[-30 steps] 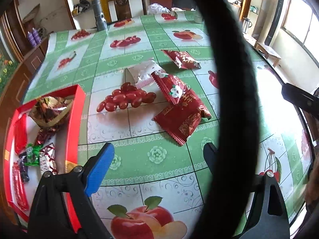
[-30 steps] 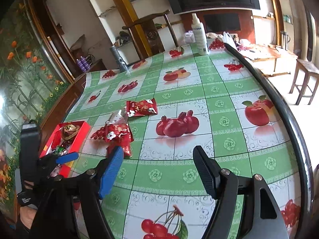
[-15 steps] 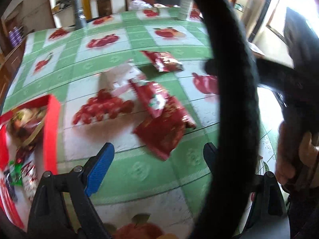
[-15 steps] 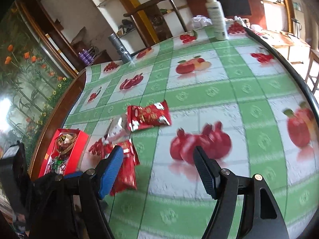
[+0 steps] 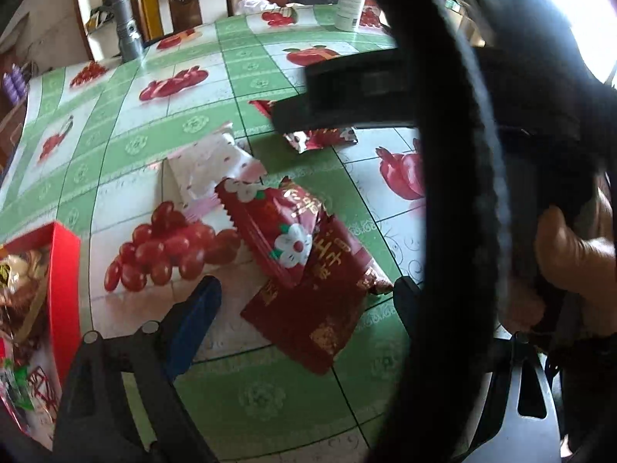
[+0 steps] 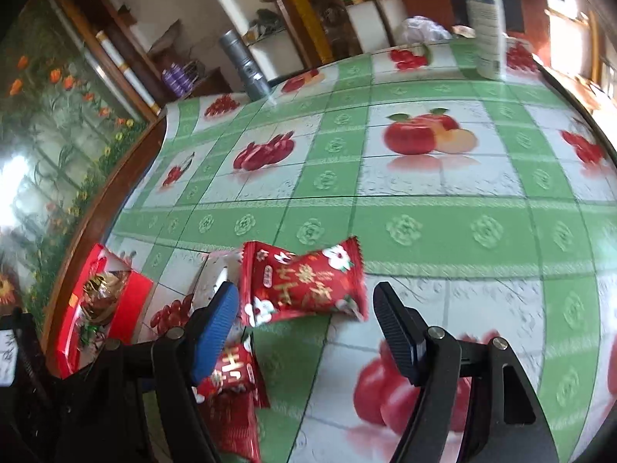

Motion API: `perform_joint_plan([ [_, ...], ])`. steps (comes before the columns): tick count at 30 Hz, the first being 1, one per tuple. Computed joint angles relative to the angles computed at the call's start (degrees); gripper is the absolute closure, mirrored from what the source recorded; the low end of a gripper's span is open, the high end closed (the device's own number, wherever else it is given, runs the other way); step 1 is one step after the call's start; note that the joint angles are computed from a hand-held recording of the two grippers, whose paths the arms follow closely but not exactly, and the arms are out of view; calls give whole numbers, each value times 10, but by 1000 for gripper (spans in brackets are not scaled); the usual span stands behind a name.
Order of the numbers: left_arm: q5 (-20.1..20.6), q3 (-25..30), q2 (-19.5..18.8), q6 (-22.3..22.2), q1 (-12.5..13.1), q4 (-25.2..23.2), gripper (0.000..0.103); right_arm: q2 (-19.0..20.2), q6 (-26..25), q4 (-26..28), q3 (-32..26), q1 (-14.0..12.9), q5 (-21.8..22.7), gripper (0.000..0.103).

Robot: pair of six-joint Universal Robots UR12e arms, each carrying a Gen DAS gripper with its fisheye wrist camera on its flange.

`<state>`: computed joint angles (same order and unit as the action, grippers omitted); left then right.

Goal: Organize snacks
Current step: 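Grasp dark red pack with left tool while right tool grasps red candy pack, then carry dark red pack over tray with left tool while right carries red candy pack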

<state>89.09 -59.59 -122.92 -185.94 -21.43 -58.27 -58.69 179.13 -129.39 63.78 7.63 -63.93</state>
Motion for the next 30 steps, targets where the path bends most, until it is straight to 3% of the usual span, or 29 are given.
perform_joint_plan([
  [4, 6, 2, -4, 12, -1, 10, 13, 12, -29, 11, -17, 8, -27, 31],
  [6, 18, 2, -5, 17, -4, 15, 19, 12, -38, 6, -17, 11, -49, 38],
  [7, 26, 2, -5, 20, -5, 19, 27, 11, -37, 4, -16, 12, -56, 44],
  [10, 37, 0, -4, 28, -7, 27, 51, 5, -28, -2, -6, 8, -53, 45],
  [11, 36, 0, -4, 31, -8, 28, 54, 1, -23, -6, 0, 5, -48, 45],
  [21, 35, -7, 2, 26, -12, 26, 59, -57, 39, -86, 84, -22, -8, 45],
  [30, 43, -66, 48, -23, -14, 58, 59, -129, 85, -152, 190, -47, 35, 45],
])
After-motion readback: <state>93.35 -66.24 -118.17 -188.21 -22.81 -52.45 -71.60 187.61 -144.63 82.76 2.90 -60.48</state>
